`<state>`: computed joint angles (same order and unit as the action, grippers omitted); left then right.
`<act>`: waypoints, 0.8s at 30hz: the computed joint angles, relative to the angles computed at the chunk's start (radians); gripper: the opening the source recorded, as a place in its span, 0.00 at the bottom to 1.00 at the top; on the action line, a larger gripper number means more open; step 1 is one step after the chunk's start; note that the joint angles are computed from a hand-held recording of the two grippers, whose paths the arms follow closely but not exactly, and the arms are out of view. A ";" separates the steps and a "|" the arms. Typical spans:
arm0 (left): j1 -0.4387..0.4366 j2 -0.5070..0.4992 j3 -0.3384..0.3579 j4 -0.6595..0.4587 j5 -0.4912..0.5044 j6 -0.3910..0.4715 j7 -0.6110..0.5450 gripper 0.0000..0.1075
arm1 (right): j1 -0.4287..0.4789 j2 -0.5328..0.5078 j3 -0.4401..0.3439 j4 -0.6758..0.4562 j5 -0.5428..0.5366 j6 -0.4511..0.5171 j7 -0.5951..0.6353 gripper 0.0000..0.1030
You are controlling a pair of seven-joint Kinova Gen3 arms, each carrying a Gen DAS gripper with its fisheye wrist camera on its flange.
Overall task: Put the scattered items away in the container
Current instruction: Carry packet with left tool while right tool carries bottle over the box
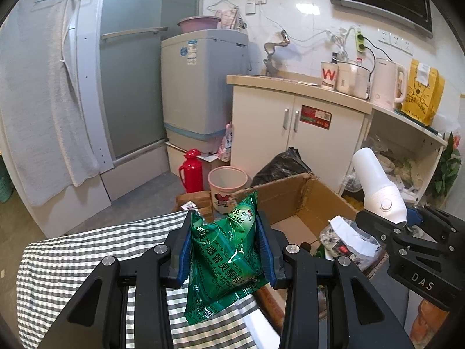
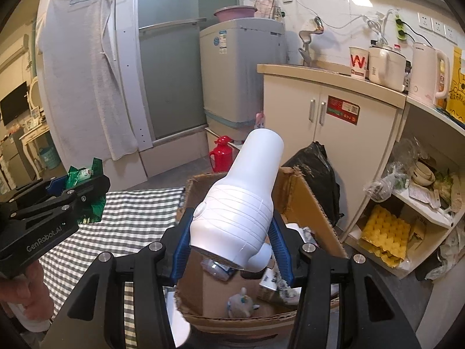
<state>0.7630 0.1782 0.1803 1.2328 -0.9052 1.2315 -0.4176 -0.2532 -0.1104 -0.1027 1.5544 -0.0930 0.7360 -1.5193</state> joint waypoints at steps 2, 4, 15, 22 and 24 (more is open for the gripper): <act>-0.005 0.011 -0.001 -0.010 0.010 -0.011 -0.010 0.37 | 0.005 0.006 0.011 0.002 -0.010 0.004 0.011 0.48; -0.006 0.022 -0.005 -0.019 0.020 -0.021 -0.020 0.37 | 0.011 0.013 0.020 0.003 -0.021 0.007 0.022 0.48; 0.005 0.103 -0.051 -0.101 0.103 -0.081 -0.114 0.37 | 0.058 0.071 0.047 -0.013 -0.045 0.042 0.063 0.48; -0.016 0.165 -0.085 -0.159 0.210 -0.125 -0.208 0.37 | 0.085 0.135 0.052 -0.045 -0.067 0.079 0.103 0.48; -0.023 0.186 -0.094 -0.182 0.244 -0.128 -0.239 0.37 | 0.089 0.153 0.050 -0.057 -0.065 0.092 0.110 0.48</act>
<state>0.7397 0.3645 0.0863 1.0504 -0.6609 1.1035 -0.6569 -0.1647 0.0430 -0.0529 1.4975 -0.1584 0.8279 -1.4096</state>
